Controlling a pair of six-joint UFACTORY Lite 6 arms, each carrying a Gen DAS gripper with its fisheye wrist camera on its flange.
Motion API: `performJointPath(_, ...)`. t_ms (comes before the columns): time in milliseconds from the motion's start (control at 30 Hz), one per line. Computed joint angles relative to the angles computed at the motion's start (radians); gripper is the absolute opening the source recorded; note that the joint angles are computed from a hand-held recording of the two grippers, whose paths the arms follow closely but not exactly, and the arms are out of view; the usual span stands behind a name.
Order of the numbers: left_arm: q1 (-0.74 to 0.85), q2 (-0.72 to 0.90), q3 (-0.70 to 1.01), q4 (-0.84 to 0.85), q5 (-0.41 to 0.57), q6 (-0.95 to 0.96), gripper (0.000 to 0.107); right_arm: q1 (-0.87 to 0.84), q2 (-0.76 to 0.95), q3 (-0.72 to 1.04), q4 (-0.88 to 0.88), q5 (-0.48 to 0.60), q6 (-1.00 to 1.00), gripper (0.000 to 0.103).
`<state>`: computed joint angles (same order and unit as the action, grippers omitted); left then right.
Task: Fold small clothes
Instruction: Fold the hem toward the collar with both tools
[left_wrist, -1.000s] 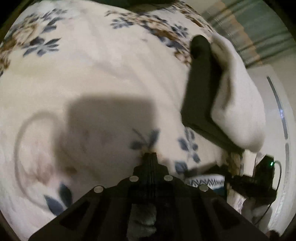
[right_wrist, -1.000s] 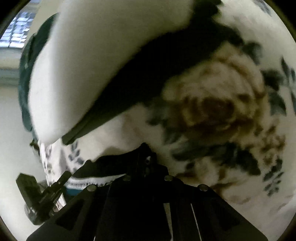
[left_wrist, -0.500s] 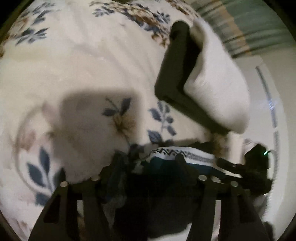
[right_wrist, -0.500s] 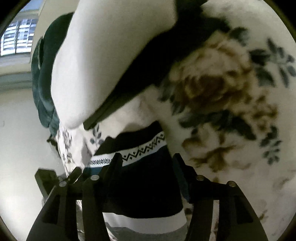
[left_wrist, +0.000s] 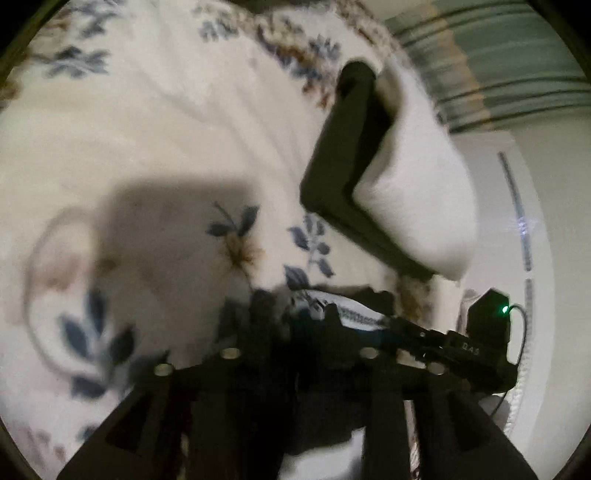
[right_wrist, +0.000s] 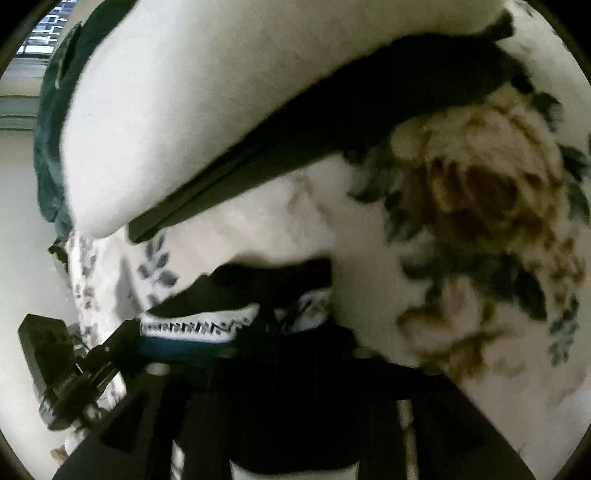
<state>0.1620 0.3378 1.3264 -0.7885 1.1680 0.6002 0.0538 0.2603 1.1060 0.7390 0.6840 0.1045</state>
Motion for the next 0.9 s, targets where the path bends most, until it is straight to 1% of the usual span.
performJointPath(33,0.009,-0.034,-0.024,0.020,-0.006,-0.009,0.061,-0.006,-0.060,-0.044,0.005,0.001,0.000,0.059)
performJointPath(67,0.026,-0.075,-0.062,0.036,-0.015,-0.010,0.063,-0.011,-0.111,-0.086,0.011,0.006,0.000,0.059)
performJointPath(133,0.040,-0.104,-0.127,0.063,-0.004,0.001,0.063,-0.009,-0.209,-0.173,0.038,0.007,0.013,0.059)
performJointPath(200,0.009,-0.091,-0.196,0.085,-0.033,-0.012,0.063,-0.006,-0.299,-0.275,0.054,0.013,0.035,0.059)
performJointPath(233,0.002,-0.096,-0.231,0.063,-0.054,0.008,0.063,-0.029,-0.348,-0.327,0.054,0.030,0.024,0.059)
performJointPath(267,-0.005,-0.114,-0.259,0.045,-0.081,0.024,0.061,-0.035,-0.387,-0.381,0.068,0.032,0.016,0.059)
performJointPath(300,-0.013,-0.123,-0.272,0.021,-0.092,0.036,0.055,-0.053,-0.437,-0.449,0.090,0.044,-0.012,0.059)
performJointPath(333,-0.007,-0.118,-0.276,-0.044,-0.061,0.074,0.021,-0.049,-0.456,-0.484,0.106,0.045,-0.017,0.059)
performJointPath(367,0.001,-0.107,-0.269,-0.080,-0.029,0.086,0.021,-0.035,-0.472,-0.518,0.122,0.033,-0.015,0.059)
performJointPath(433,0.057,-0.100,-0.273,-0.199,0.069,0.152,0.021,0.001,-0.495,-0.559,0.149,0.003,-0.009,0.059)
performJointPath(467,0.080,-0.077,-0.265,-0.215,0.087,0.155,0.021,0.012,-0.510,-0.576,0.160,-0.012,-0.006,0.059)
performJointPath(500,0.086,-0.057,-0.253,-0.189,0.064,0.139,0.021,0.017,-0.521,-0.590,0.173,-0.023,-0.006,0.059)
performJointPath(533,0.090,-0.048,-0.246,-0.141,0.016,0.138,0.021,0.011,-0.534,-0.602,0.181,-0.023,-0.012,0.059)
performJointPath(567,0.101,-0.024,-0.238,-0.110,-0.007,0.148,0.022,0.012,-0.541,-0.609,0.185,-0.026,-0.008,0.059)
performJointPath(600,0.106,0.005,-0.235,-0.121,0.002,0.155,0.023,-0.006,-0.561,-0.622,0.178,-0.013,-0.013,0.059)
performJointPath(633,0.126,0.033,-0.214,-0.120,0.031,0.148,0.027,-0.004,-0.569,-0.622,0.171,-0.012,-0.002,0.059)
performJointPath(667,0.128,0.034,-0.201,-0.110,0.040,0.132,0.029,0.002,-0.579,-0.614,0.141,-0.005,0.030,0.059)
performJointPath(700,0.124,0.024,-0.196,-0.109,0.047,0.129,0.030,-0.029,-0.627,-0.624,0.083,0.031,0.055,0.059)
performJointPath(733,0.120,0.002,-0.193,-0.102,0.050,0.120,0.037,-0.018,-0.641,-0.615,0.051,0.040,0.084,0.059)
performJointPath(800,0.107,-0.050,-0.195,-0.115,0.061,0.108,0.041,-0.002,-0.688,-0.606,-0.005,0.070,0.143,0.059)
performJointPath(833,0.098,-0.085,-0.213,-0.122,0.059,0.101,0.054,0.004,-0.720,-0.609,-0.019,0.090,0.165,0.060)
performJointPath(867,0.106,-0.132,-0.226,-0.115,0.074,0.092,0.057,0.006,-0.769,-0.620,-0.027,0.121,0.187,0.064)
performJointPath(900,0.110,-0.178,-0.256,-0.120,0.081,0.094,0.057,0.007,-0.834,-0.635,-0.040,0.163,0.221,0.066)
